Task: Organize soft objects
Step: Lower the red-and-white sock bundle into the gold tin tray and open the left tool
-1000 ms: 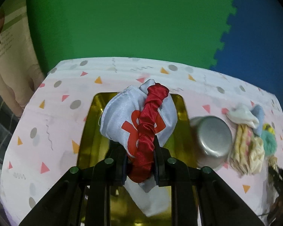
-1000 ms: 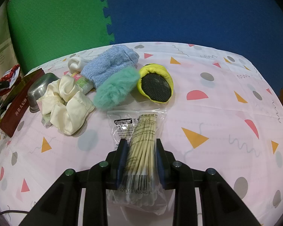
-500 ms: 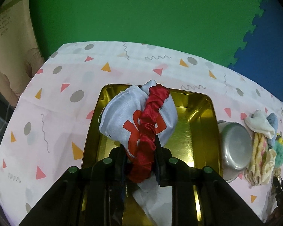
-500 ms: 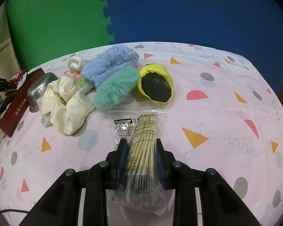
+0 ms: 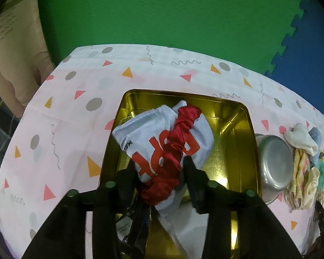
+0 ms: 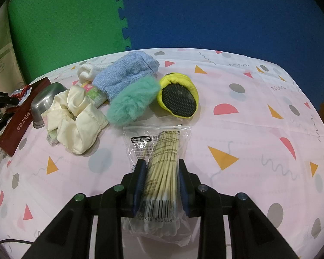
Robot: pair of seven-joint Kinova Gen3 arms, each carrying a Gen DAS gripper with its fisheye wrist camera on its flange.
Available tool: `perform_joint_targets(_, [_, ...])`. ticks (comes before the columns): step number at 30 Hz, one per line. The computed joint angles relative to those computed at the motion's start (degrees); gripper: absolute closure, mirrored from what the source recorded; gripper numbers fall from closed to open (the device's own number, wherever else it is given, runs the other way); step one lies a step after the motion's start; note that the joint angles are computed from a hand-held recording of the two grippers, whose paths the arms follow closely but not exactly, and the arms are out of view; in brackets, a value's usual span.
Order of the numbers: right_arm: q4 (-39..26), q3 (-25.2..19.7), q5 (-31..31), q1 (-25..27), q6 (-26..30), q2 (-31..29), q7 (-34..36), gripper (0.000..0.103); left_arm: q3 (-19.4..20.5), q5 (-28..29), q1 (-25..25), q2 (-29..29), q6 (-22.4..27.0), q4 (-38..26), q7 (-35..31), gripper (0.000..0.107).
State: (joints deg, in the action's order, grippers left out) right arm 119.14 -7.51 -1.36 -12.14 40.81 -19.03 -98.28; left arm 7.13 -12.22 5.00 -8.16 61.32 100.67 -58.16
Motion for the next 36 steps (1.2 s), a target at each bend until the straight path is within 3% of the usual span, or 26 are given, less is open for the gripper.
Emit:
perform_joint_targets(13, [0.0, -0.1, 0.2, -0.1, 0.0, 0.0, -0.4, 0.073, 4.6, -3.7, 1.5, -4.8, 2.7, 2.0, 5.7, 0.054])
perform_joint_targets(28, [-0.3, -2.8, 3.4, 0.9, 0.7, 0.2, -3.6, 0.073, 16.4, -12.5, 4.0, -9.1, 6.8, 5.6, 20.2, 0.046])
perform_joint_targets(36, [-1.0, -5.6, 7.5, 1.1, 2.1, 0.2, -8.7, 0.077, 16.8, -13.7, 5.7, -9.4, 7.2, 6.7, 22.7, 0.045])
